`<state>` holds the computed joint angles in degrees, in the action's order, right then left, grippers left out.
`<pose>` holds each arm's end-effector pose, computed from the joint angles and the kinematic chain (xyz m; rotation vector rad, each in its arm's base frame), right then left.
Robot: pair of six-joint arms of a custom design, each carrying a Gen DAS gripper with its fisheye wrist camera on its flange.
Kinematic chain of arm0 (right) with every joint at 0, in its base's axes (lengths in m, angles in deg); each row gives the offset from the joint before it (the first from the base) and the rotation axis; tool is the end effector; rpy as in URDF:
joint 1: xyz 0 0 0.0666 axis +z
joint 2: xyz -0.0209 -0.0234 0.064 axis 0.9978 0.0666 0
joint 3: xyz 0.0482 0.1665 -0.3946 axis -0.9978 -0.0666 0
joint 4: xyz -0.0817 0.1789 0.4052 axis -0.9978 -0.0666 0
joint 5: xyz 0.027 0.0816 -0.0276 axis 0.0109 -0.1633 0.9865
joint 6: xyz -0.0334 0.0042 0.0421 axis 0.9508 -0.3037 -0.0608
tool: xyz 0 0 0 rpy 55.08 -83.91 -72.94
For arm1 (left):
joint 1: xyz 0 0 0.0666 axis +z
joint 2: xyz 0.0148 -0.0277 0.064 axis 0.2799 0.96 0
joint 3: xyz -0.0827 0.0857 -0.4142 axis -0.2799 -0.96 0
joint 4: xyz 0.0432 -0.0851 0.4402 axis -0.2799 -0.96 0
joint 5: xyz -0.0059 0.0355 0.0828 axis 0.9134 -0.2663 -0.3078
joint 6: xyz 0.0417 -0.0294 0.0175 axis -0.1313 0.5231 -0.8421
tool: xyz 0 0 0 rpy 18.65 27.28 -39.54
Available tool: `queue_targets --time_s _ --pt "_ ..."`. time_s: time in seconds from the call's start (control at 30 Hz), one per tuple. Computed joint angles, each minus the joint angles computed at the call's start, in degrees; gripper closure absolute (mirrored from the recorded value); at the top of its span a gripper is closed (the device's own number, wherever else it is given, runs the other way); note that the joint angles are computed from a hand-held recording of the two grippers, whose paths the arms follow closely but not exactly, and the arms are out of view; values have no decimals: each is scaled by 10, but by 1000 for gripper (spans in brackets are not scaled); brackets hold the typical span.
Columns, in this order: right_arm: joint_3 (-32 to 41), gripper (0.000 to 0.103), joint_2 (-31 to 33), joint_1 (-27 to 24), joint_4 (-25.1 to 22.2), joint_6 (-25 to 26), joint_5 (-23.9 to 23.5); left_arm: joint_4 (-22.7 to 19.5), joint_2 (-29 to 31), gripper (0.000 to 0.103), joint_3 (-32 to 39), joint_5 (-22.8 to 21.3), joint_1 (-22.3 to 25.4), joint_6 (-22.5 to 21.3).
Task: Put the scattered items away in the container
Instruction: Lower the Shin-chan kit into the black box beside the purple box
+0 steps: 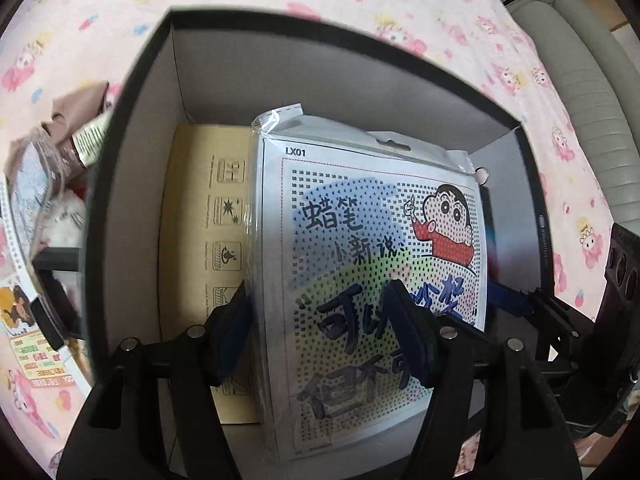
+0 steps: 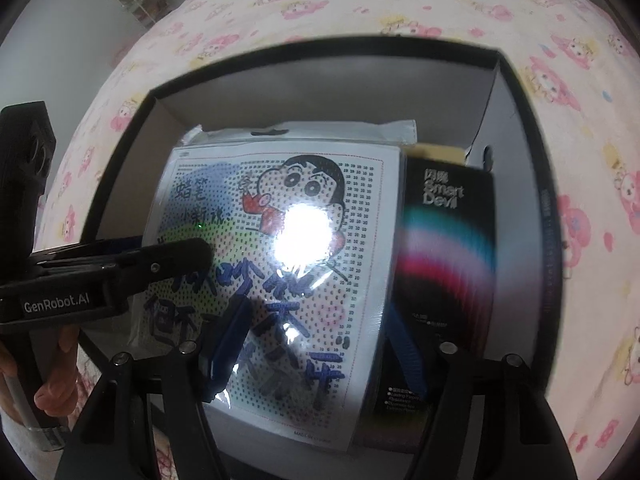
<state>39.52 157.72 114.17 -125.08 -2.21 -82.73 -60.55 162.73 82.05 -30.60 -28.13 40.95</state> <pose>0.4368 0.2417 0.4245 -0.6066 2.8247 0.4804 0.3450 -0.3358 0.4612 -0.5092 2.8187 -0.3864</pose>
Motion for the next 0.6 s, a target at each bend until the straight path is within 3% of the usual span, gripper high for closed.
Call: queue_targets --time_s 0.1,0.2,0.4,0.6 --pt "-7 38 -24 -5 13 -2 -7 -24 6 37 20 -47 -19 -10" --pt "-14 38 -54 -6 38 -13 20 -27 13 36 38 -64 -33 -29" --pt "-1 38 -77 -40 84 -15 101 -50 85 36 112 -47 -49 -60" --pt "12 38 -51 -69 81 -32 94 -120 191 31 230 -58 -63 -106"
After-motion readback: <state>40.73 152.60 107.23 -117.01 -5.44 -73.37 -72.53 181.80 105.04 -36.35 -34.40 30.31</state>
